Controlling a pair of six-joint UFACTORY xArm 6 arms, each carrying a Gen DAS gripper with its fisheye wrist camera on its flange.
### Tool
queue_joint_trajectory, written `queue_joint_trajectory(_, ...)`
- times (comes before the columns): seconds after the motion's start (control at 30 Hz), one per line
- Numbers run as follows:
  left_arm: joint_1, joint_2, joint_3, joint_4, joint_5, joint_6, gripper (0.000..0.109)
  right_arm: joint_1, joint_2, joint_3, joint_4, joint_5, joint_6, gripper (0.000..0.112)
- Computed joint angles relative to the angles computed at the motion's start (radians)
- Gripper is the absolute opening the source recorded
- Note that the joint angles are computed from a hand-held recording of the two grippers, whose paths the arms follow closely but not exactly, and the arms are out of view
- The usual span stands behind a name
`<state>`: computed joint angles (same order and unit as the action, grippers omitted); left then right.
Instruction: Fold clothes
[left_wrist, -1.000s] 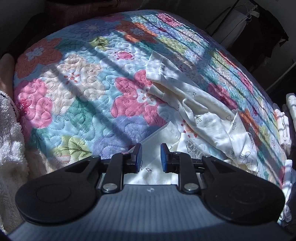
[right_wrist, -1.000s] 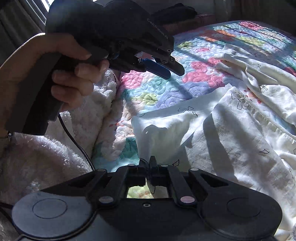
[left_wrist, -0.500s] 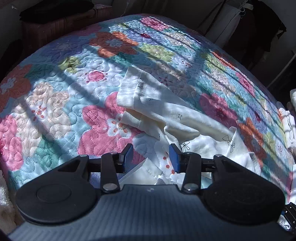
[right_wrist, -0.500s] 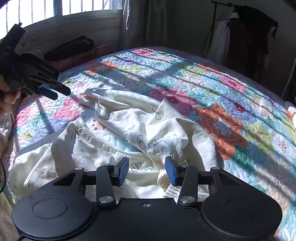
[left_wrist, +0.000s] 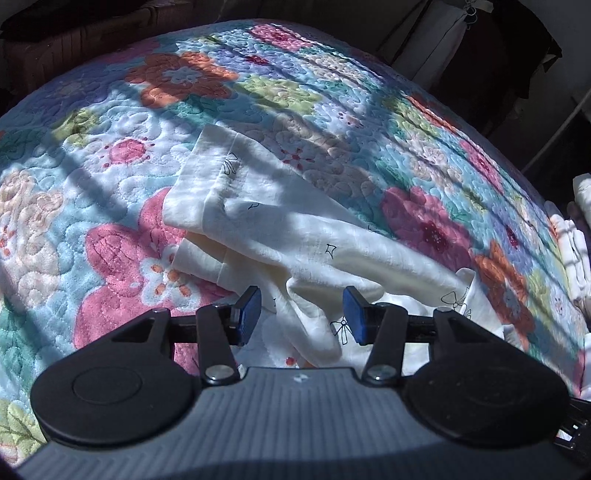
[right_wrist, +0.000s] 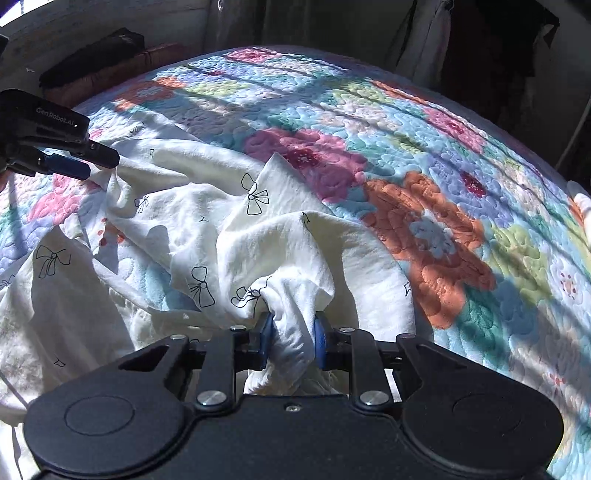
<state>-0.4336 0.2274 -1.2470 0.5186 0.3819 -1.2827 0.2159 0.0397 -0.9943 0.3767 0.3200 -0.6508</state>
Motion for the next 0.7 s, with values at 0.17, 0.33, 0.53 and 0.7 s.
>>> queue_joint_trajectory(0.17, 0.002, 0.036, -0.022, 0.024, -0.024, -0.019, 0.055, -0.009, 0.0, -0.01, -0.045, -0.022, 0.063, 0.016)
queue_joint_trajectory(0.33, -0.006, 0.038, -0.009, -0.139, -0.048, 0.08, 0.05, -0.018, -0.019, 0.001, -0.084, -0.051, 0.099, 0.016)
queue_joint_trajectory(0.53, -0.03, 0.039, -0.049, -0.048, 0.014, 0.109, 0.046, -0.046, -0.023, 0.015, -0.211, -0.106, 0.207, 0.016)
queue_joint_trajectory(0.7, -0.02, 0.042, -0.031, -0.056, -0.013, 0.096, 0.039, -0.084, -0.004, -0.029, -0.283, -0.109, 0.257, 0.016)
